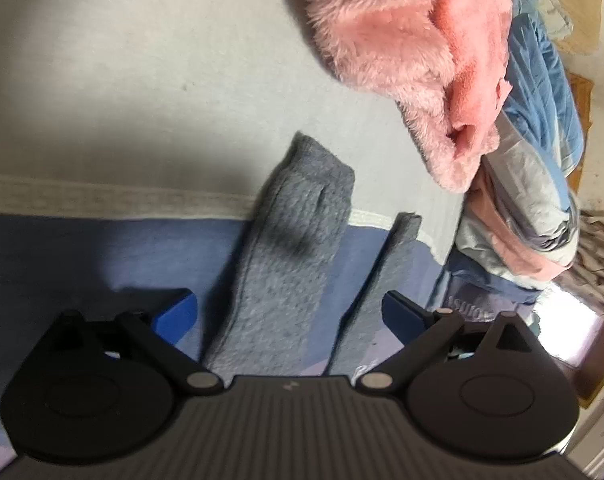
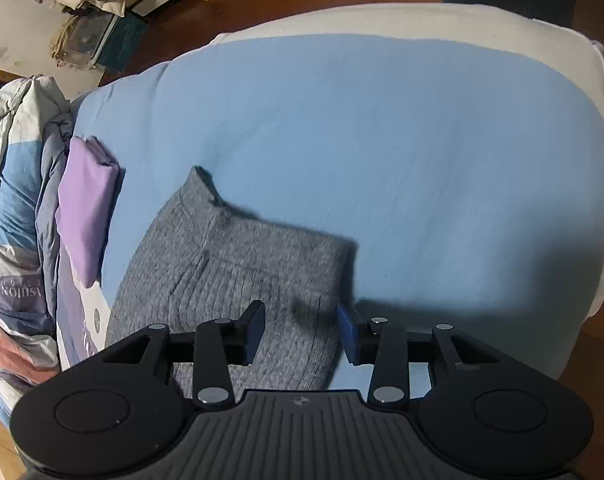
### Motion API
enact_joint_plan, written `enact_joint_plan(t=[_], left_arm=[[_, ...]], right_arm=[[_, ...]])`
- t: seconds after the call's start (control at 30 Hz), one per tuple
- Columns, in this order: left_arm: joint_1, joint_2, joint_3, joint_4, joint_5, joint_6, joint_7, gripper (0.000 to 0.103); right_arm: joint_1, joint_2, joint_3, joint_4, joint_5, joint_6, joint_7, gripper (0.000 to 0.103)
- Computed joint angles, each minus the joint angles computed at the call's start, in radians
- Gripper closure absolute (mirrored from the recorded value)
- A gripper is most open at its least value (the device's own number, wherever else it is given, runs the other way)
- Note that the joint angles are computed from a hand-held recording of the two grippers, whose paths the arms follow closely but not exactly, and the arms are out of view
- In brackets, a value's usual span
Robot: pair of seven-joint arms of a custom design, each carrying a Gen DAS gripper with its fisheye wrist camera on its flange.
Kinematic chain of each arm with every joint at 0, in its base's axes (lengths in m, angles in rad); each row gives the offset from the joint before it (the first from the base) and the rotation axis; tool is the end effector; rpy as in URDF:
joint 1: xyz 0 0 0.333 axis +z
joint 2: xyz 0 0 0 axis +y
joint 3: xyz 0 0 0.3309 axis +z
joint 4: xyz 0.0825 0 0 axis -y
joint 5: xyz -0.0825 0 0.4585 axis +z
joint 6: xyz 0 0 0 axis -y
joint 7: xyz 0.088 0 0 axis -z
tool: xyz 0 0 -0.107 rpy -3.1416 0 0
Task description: Fold clothes
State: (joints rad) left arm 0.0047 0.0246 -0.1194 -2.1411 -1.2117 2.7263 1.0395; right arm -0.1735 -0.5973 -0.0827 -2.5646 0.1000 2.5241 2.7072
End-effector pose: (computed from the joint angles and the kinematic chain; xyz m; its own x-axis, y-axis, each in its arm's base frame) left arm 0.6343 -0.0376 0.4093 0.7234 0.0506 0.6886 -0.2813 -0.8892 0.3608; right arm 0.4526 -0.1210 0.5067 -0.8397 -0.1231 -0.5290 -0.0868 0.9919 -0.0931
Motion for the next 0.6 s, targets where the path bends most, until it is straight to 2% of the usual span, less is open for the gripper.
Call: enact_joint_plan(t=[0.03, 0.07, 0.1, 0.13, 0.27, 0.37, 0.6], left_arm=[[0.001, 0.008, 0.001, 0.010, 0.014, -0.007, 0.007, 0.019], [0.002, 0.015, 0.002, 0.020, 0.034, -0.017, 0.010, 0.035], [0.006, 0.021, 0.003, 0.029, 0.057, -0.032, 0.003, 0.045], [0.009, 0.026, 0.004, 0.038, 0.080, -0.048, -0.006, 0.064], [0.022, 0.050, 0.003, 0.081, 0.176, -0.092, -0.052, 0.088], [0.030, 0.057, 0.001, 0.110, 0.252, -0.125, -0.059, 0.094], [0.041, 0.055, 0.001, 0.126, 0.320, -0.176, -0.099, 0.095]], right_arm=[[0.003, 0.005, 0.002, -0.002, 0.003, 0.004, 0.004, 0.056], [0.002, 0.012, 0.007, -0.001, 0.004, 0.002, 0.015, 0.050], [0.002, 0.020, 0.011, -0.002, 0.007, 0.003, 0.031, 0.047], [0.000, 0.024, 0.018, -0.007, 0.010, 0.007, 0.056, 0.046], [-0.047, 0.004, 0.087, -0.050, -0.041, 0.061, 0.228, 0.045], [-0.057, -0.021, 0.108, -0.076, -0.080, 0.082, 0.311, 0.046], [-0.041, -0.087, 0.092, -0.169, -0.056, 0.190, 0.418, 0.046]])
